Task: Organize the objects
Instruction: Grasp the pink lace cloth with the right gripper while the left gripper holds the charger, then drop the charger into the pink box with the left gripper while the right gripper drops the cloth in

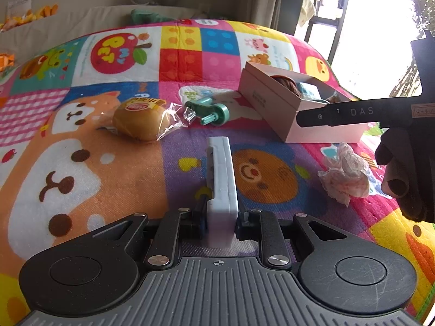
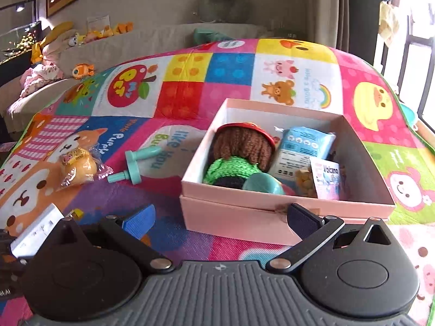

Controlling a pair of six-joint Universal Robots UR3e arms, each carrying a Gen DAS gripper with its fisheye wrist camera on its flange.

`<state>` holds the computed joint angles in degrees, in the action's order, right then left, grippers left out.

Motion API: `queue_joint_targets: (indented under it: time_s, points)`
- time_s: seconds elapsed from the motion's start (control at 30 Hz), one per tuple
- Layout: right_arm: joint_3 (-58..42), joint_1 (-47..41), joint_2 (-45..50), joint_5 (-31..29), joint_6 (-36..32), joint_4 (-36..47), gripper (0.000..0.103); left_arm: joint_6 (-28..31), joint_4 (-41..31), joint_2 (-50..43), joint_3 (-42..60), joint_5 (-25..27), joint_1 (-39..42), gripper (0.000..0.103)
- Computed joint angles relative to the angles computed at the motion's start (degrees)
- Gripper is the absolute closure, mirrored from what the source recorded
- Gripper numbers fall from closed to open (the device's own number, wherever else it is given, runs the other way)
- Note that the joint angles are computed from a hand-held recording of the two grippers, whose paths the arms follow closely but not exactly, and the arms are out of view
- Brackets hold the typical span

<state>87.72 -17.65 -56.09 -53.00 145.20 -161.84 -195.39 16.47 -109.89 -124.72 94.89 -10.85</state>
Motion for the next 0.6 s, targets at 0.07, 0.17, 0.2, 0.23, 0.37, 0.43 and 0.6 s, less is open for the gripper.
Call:
queue_joint_targets:
  time_s: [0.07,0.17,0.2,0.23,0.37,0.43,0.6]
  points:
    - [1.47,-0.27,-1.67,0.92,-1.9,2.53,0.0,0.02,-0.06,-0.09,0.15,0.3,-0.21,0.081]
    - [8.39,-2.05,-6.09,1.97,-6.36,3.25,0.0,-0.5,0.06,-0.08,0.13,0.0,-0.14,0.081]
    - [11.1,-2.66,-7.46,1.81,-7.88,2.35,0.0,-0.77,0.09,-0.05,0.12,-0.07,-0.07,0.081]
    - [14.14,-3.32,-9.0,1.48,-9.91,1.39,0.002,-1.09,-0.08,0.01,0.22,0.01,-0.06,0.081]
    - [21.41,-5.59,-14.36,-0.34,-16.55,2.93,0.061,-1.35,-1.74,-0.04,1.84,1.82,-1.25,0.082]
    - [24.06,-7.96,-17.39,1.39,-18.08,4.15,0.074,0.16,-0.75,0.55,1.47,1.19,-1.52,0.082]
    - [27.77,-15.77,-25.53,8.83,-22.42,11.92,0.081,2.0,-0.82,3.52,2.14,-3.14,-1.33,0.082]
